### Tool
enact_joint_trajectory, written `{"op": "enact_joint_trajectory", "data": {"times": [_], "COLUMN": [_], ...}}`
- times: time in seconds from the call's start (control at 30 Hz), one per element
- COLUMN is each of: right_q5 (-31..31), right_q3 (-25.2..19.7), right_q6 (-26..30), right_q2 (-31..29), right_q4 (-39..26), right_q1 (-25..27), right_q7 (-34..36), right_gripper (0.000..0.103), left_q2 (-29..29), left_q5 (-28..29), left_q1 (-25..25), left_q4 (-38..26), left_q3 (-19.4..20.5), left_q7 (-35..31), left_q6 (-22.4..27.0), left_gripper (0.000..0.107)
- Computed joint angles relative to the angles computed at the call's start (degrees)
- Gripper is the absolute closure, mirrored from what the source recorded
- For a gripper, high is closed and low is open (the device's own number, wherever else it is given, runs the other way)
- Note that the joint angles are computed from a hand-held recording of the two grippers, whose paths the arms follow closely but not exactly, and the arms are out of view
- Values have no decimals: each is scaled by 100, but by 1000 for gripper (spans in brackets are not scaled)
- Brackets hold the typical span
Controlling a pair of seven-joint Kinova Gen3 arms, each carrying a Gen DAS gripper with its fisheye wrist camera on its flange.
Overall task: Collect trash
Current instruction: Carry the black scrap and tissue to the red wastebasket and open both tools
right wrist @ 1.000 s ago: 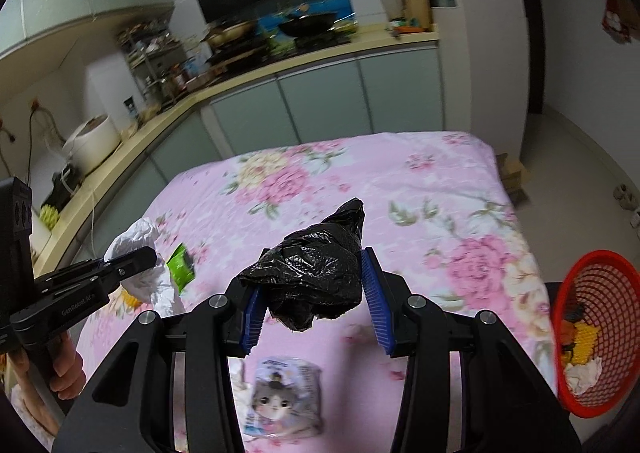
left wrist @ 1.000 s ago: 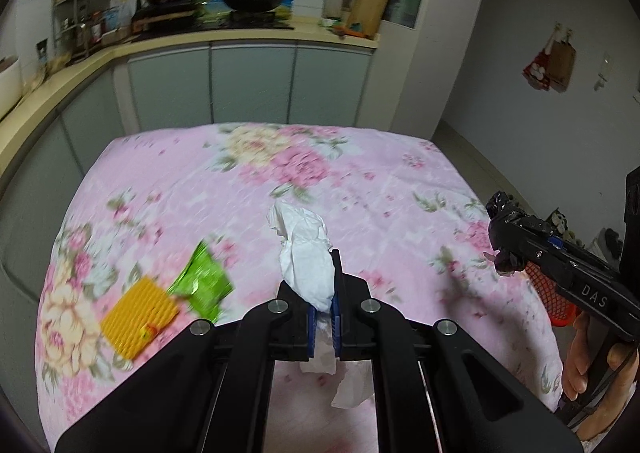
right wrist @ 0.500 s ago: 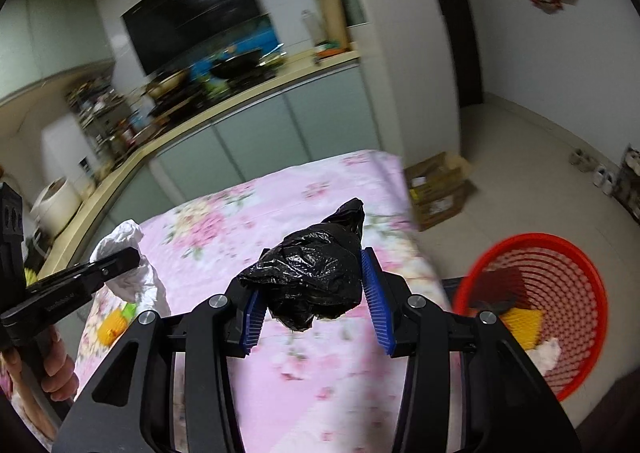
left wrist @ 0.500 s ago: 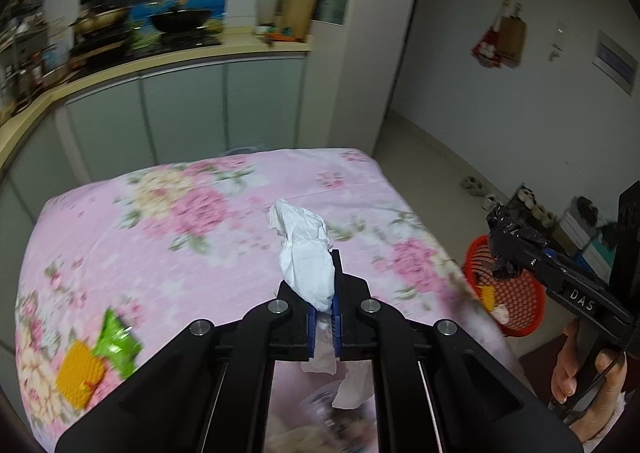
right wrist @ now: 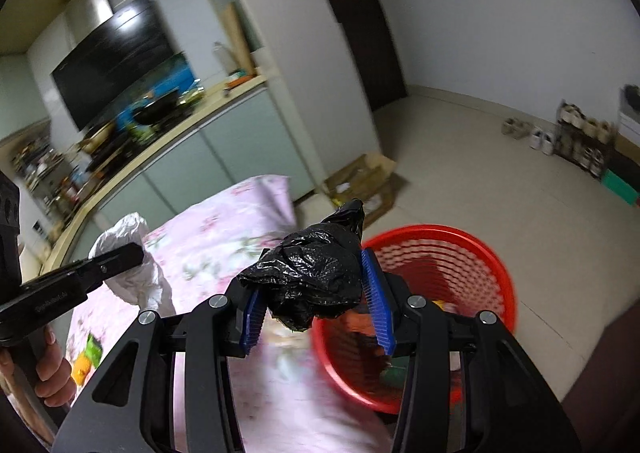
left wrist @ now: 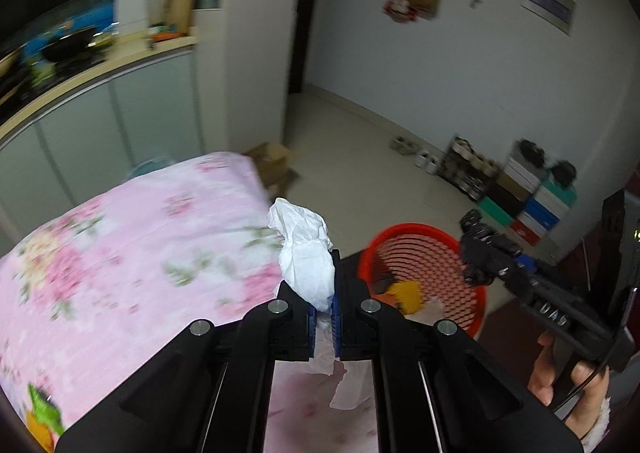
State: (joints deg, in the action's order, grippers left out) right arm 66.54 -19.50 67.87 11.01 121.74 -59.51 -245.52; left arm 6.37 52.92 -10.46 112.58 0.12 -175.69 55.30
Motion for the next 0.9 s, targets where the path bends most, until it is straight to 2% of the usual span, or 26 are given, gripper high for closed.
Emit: {"op": "enact_joint_trajectory", "data": {"times": [0.2,0.37,0.6,0.63,0.67,0.7,0.77,0.83,0.9], "right_q5": [-309,-412,-84,3,58,125,300,290,355], "right_q3": [-39,-86,3,29,53,74,89,60,24], "right_q6": [-101,-274,-1096,-1232,-1359,-1457,-1585,-1506,-1447], "right_q2": [-113,-197,-149,-120,-100,-95,-87,-101,-138], "right_q4": [393,735,1178,1221,1257,1282,1377,1416,1487], "right_q1": [29,86,387,441,495,537,571,541,507], "right_q7": [-573,-997,-1548,-1610,-1651,-1703,-1984,-2159,-2368], "right_gripper": [60,60,59,59,59,56,46,33,33], "left_q2": [185,710,1352,1385,1421,1450,1470,1476,1481], "left_q5": [-229,-542,-952,-1027,-1080,-1140,-1096,-999,-1014], "left_q1": [665,1103,1359,1409,1410,1420,1369,1261,1201], "left_q4": [-46,-398,-726,-732,-747,-762,-744,-733,-789], "left_q3": [433,707,1002,1041,1080,1111,1192,1257,1249], "left_q7": [450,1189,1930,2010,2044,2099,2100,1987,1981], "left_q6": [-327,-402,-589,-669,-692,-698,-763,-749,-683], "left_gripper": [102,102,100,98,88,72,55,48,40]}}
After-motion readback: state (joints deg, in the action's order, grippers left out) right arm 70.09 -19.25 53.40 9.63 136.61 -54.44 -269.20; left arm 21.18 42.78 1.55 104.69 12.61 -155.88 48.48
